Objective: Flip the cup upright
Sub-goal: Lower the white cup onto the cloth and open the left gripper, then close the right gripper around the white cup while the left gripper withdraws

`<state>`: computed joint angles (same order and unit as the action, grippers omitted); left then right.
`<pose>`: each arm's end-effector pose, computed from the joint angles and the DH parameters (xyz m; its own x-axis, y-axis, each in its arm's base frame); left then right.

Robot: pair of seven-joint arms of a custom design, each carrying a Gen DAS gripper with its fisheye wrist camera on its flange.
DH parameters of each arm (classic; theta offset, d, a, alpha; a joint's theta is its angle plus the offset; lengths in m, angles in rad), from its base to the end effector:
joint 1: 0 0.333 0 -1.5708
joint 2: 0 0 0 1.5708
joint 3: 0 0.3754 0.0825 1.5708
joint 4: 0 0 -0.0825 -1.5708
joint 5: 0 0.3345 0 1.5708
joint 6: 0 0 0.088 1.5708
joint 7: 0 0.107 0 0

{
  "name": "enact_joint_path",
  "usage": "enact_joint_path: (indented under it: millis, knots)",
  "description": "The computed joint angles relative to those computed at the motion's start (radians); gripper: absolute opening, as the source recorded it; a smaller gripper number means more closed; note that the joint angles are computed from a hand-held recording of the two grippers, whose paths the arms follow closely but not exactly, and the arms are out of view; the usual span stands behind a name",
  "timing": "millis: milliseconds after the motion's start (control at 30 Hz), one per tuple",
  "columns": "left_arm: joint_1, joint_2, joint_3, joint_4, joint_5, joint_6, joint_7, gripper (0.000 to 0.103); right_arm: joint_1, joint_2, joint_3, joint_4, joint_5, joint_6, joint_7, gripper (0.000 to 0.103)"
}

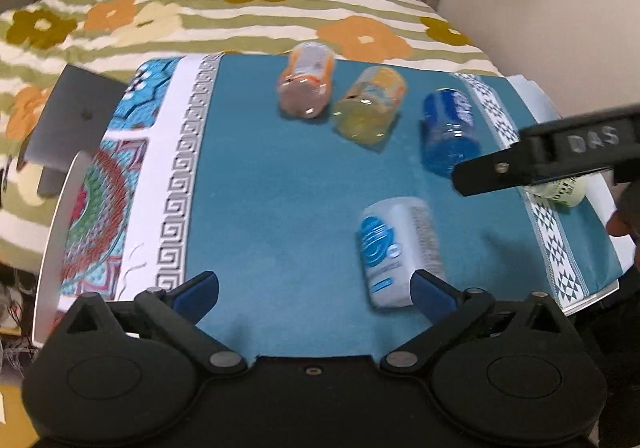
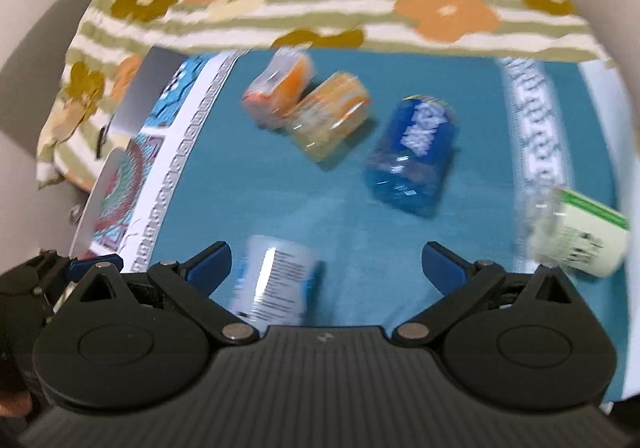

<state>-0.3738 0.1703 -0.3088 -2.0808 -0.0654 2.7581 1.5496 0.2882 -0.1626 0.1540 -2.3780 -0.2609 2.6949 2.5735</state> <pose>0.4620 -0.3581 0.4961 -0.5764 -0.8093 0.1128 -0.7429 0.4615 -0.4849 0.4147 0.2101 0.5254 -0.2799 -0.9300 -0.2383 -0.8311 0.3590 -0.4247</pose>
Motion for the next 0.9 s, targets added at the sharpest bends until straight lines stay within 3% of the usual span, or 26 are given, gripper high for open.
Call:
enact_joint_path:
  millis: [133,300,567,733,900]
  knots:
    - [0.036,-0.007,-0.006,-0.021,-0.075,0.002,0.045,0.103,0.061,0.101,-0.056,0.06,0.301,0.004,-0.206,0.103]
    - [0.058,-0.016,0.001,-0.037,-0.115,0.001,0.084,0.103,0.057,0.192,-0.056,0.115,0.517,-0.015,-0.317,0.101]
    - [0.087,-0.011,0.008,-0.039,-0.168,-0.017,0.151,0.103,0.038,0.25,-0.048,0.145,0.659,-0.023,-0.35,0.093]
    - [0.095,-0.004,0.009,-0.034,-0.186,-0.03,0.172,0.103,0.028,0.267,-0.044,0.144,0.719,-0.023,-0.368,0.077]
    - [0.096,-0.001,0.009,-0.029,-0.196,-0.04,0.182,0.103,0.028,0.265,-0.042,0.127,0.739,0.005,-0.375,0.074]
